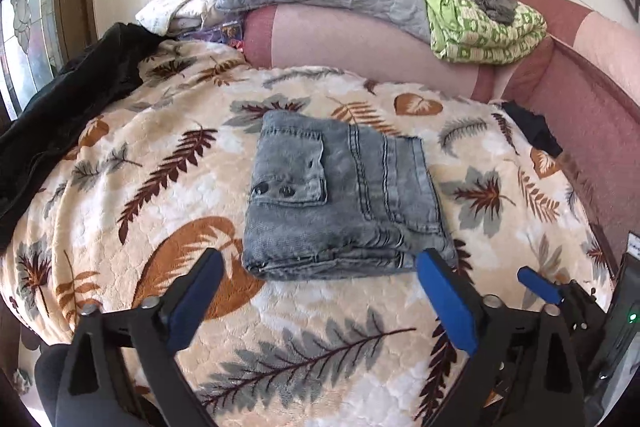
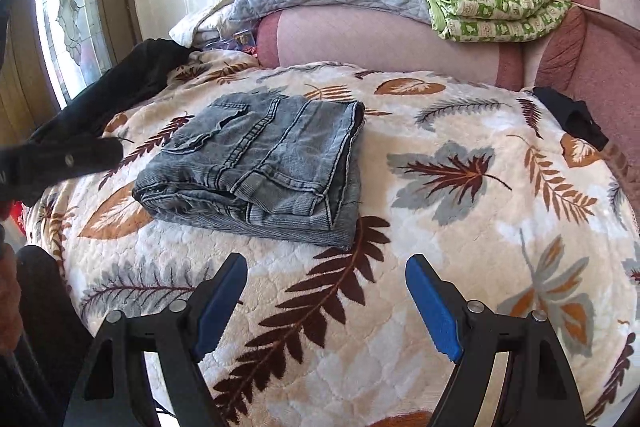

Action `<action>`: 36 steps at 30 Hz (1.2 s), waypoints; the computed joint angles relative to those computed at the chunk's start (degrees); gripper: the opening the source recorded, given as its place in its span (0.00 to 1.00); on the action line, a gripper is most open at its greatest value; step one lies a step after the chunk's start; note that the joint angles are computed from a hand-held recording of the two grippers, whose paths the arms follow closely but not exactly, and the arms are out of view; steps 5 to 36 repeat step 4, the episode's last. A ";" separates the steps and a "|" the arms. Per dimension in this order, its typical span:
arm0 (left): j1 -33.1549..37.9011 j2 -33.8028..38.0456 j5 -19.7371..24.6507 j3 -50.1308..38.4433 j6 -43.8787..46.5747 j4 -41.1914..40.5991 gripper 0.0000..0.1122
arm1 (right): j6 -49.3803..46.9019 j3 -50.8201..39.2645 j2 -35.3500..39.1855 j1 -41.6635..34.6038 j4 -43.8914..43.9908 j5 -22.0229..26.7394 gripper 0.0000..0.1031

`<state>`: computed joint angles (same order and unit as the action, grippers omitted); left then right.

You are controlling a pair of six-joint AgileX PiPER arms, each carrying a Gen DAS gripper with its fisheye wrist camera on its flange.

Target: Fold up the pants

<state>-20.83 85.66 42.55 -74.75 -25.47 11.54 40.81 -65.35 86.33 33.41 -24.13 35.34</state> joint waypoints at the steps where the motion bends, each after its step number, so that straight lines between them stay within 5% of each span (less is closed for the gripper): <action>1: 0.17 -0.13 -0.24 -0.25 1.09 -0.78 0.91 | -0.44 -0.15 0.09 -0.02 0.08 0.10 0.81; 36: 0.48 0.17 -0.22 -1.31 2.00 -1.41 0.91 | -0.99 -0.59 0.22 -0.15 0.35 0.19 0.81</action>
